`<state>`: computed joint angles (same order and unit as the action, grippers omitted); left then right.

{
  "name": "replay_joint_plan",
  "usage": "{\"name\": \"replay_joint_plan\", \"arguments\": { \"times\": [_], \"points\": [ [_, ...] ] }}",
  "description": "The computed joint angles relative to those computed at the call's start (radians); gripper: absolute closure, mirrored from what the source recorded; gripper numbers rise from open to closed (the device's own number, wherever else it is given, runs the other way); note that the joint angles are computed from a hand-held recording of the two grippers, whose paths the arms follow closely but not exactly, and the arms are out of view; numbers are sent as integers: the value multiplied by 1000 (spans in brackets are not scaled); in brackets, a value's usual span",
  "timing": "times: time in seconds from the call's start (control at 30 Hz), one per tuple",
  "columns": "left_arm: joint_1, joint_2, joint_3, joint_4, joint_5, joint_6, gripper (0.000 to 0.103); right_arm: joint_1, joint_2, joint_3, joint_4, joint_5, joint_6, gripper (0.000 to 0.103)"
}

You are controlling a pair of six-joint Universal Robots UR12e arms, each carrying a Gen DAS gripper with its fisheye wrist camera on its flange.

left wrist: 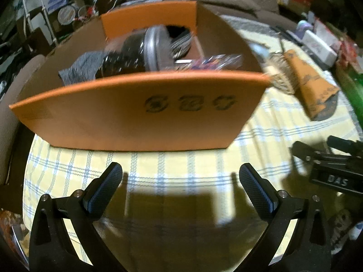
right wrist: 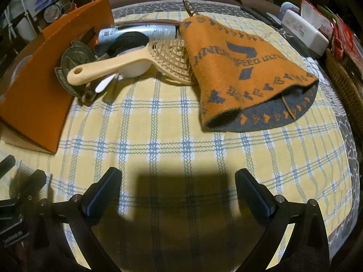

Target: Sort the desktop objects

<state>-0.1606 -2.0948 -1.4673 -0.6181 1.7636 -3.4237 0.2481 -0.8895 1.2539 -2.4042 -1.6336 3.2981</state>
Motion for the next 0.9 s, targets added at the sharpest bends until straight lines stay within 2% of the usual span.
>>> {"name": "replay_joint_plan", "arguments": {
  "times": [0.27, 0.4, 0.6, 0.9],
  "points": [
    [-10, 36, -33, 152, -25, 42, 0, -7, -38, 50, -140, -50, -13, 0],
    [-17, 38, -19, 195, -38, 62, 0, -11, -46, 53, -191, -87, -39, 0],
    [-34, 6, 46, 167, -97, -2, 0, -34, -51, 47, -250, -111, -68, 0],
    [-60, -83, 181, 108, -149, -12, 0, -91, -46, 27, -254, -112, -1, 0]
  ]
}}
